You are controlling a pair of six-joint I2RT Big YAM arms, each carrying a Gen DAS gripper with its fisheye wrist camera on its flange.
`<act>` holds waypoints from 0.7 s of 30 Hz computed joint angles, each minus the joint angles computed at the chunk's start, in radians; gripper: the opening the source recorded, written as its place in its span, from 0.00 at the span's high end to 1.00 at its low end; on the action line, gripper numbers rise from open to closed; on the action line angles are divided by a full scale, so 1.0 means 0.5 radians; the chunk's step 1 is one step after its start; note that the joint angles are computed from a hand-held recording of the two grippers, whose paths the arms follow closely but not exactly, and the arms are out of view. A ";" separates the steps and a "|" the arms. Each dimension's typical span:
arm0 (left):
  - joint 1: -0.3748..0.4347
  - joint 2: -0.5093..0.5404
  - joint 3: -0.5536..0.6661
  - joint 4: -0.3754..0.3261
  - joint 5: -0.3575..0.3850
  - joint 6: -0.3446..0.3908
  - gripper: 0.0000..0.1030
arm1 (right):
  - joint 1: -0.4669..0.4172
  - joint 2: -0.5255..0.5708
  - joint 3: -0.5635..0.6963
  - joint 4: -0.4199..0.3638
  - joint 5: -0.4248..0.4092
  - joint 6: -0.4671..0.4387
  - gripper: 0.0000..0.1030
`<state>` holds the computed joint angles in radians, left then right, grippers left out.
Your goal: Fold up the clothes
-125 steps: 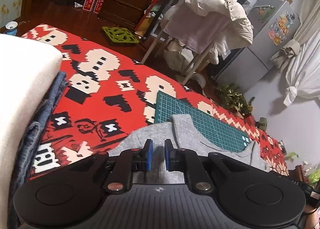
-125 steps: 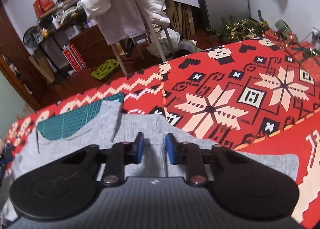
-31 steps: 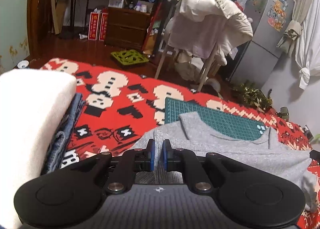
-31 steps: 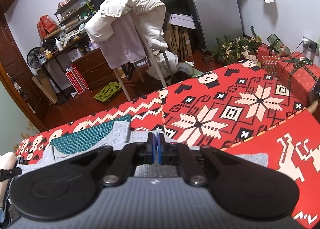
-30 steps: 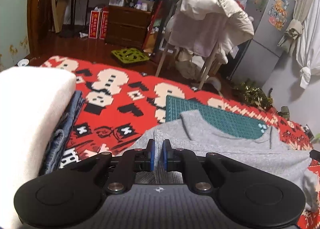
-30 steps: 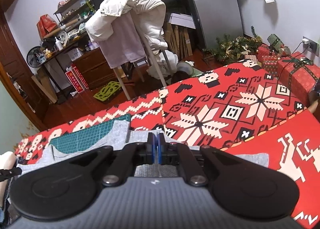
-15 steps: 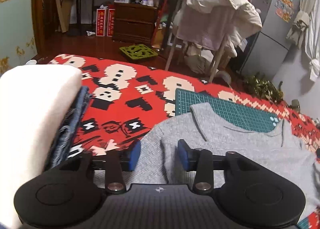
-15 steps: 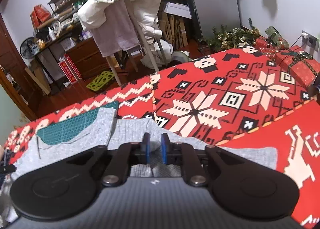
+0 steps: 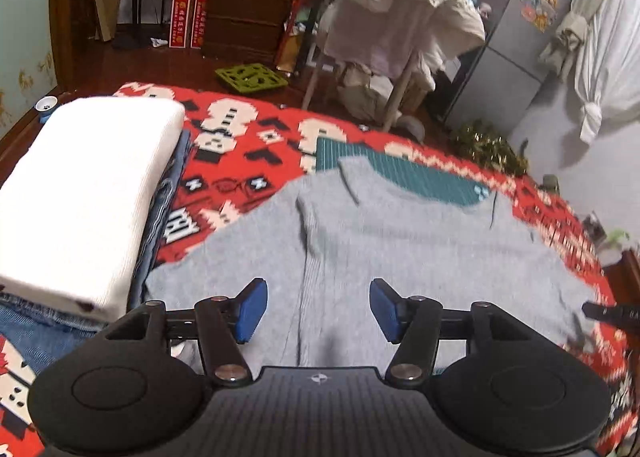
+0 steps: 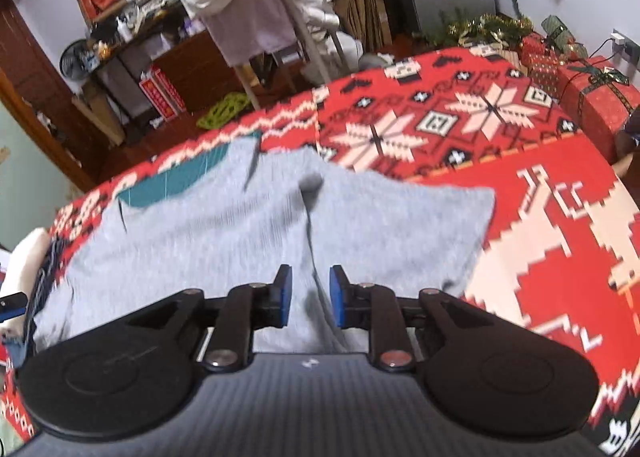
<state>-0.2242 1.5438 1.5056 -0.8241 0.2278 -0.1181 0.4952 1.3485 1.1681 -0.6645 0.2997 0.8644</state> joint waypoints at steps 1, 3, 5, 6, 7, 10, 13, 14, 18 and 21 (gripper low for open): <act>0.005 0.011 0.003 -0.012 0.014 -0.006 0.46 | 0.006 -0.009 -0.009 -0.020 -0.007 0.004 0.78; 0.018 0.048 0.029 -0.054 0.036 -0.028 0.49 | 0.000 -0.012 -0.029 -0.010 -0.028 0.013 0.78; 0.032 0.086 0.058 -0.100 0.052 -0.049 0.49 | -0.010 -0.004 -0.037 0.012 -0.075 -0.004 0.78; 0.039 0.098 0.063 -0.110 0.058 -0.058 0.49 | -0.016 0.001 -0.041 0.023 -0.099 -0.012 0.78; 0.046 0.110 0.069 -0.120 0.064 -0.068 0.50 | -0.014 0.013 -0.033 0.009 -0.109 -0.027 0.78; 0.057 0.136 0.090 -0.162 0.086 -0.045 0.60 | -0.014 0.051 -0.006 -0.032 -0.140 -0.064 0.85; 0.066 0.160 0.111 -0.208 0.108 -0.006 0.73 | -0.016 0.071 0.010 -0.061 -0.172 -0.086 0.97; 0.070 0.163 0.114 -0.218 0.117 0.004 0.76 | -0.019 0.062 0.003 -0.054 -0.193 -0.085 0.97; 0.104 0.147 0.110 -0.228 0.176 -0.014 0.76 | -0.022 -0.043 -0.075 0.012 -0.279 0.003 0.97; 0.120 0.161 0.123 -0.257 0.211 -0.041 0.76 | -0.024 -0.093 -0.124 0.000 -0.299 0.055 0.97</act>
<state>-0.1641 1.6241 1.5672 -0.9528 0.3335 -0.1388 0.4833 1.3021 1.1060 -0.6642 0.1502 0.8921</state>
